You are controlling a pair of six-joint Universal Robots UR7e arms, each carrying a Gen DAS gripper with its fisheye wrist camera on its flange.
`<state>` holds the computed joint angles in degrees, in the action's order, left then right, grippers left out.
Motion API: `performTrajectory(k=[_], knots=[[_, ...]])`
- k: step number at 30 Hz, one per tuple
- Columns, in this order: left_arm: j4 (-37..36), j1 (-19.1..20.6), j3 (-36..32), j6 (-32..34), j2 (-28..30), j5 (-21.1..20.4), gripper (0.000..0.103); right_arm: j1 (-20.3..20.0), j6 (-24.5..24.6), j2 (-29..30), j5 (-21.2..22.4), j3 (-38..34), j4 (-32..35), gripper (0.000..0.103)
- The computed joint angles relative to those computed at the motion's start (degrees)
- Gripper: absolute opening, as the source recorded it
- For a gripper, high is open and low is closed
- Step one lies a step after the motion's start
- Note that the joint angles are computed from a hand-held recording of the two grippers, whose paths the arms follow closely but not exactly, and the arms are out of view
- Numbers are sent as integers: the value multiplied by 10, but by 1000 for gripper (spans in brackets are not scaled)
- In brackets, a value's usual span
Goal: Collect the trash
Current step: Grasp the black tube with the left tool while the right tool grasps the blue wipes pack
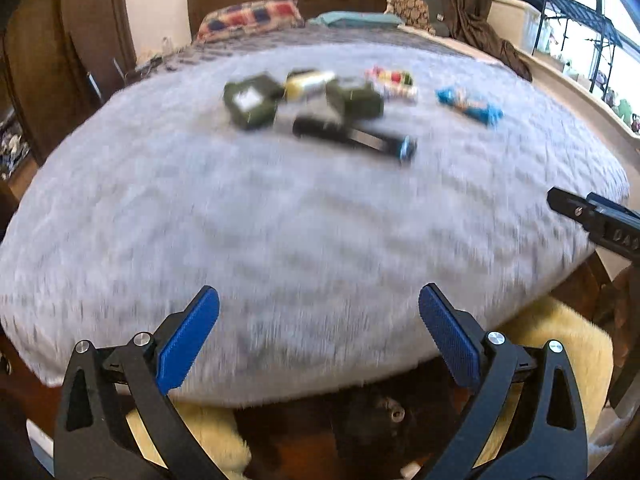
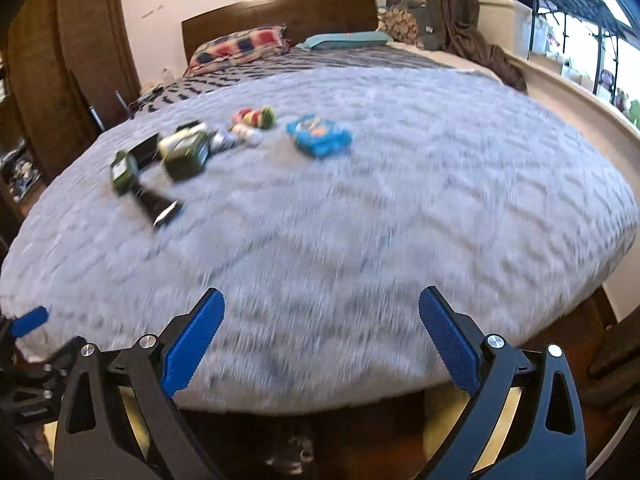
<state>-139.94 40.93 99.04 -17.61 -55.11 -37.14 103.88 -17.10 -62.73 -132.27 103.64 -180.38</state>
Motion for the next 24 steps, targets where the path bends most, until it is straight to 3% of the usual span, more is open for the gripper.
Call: performTrajectory(k=[8, 18, 24], knots=[[-21, 37, -131, 30, 82, -28, 95, -12, -36, 62, -8, -120, 13, 98], [66, 81, -293, -6, 176, -30, 94, -19, -105, 156, -23, -259, 16, 98], [125, 97, -348, -29, 211, -34, 91, -36, -57, 183, -13, -328, 122, 98]])
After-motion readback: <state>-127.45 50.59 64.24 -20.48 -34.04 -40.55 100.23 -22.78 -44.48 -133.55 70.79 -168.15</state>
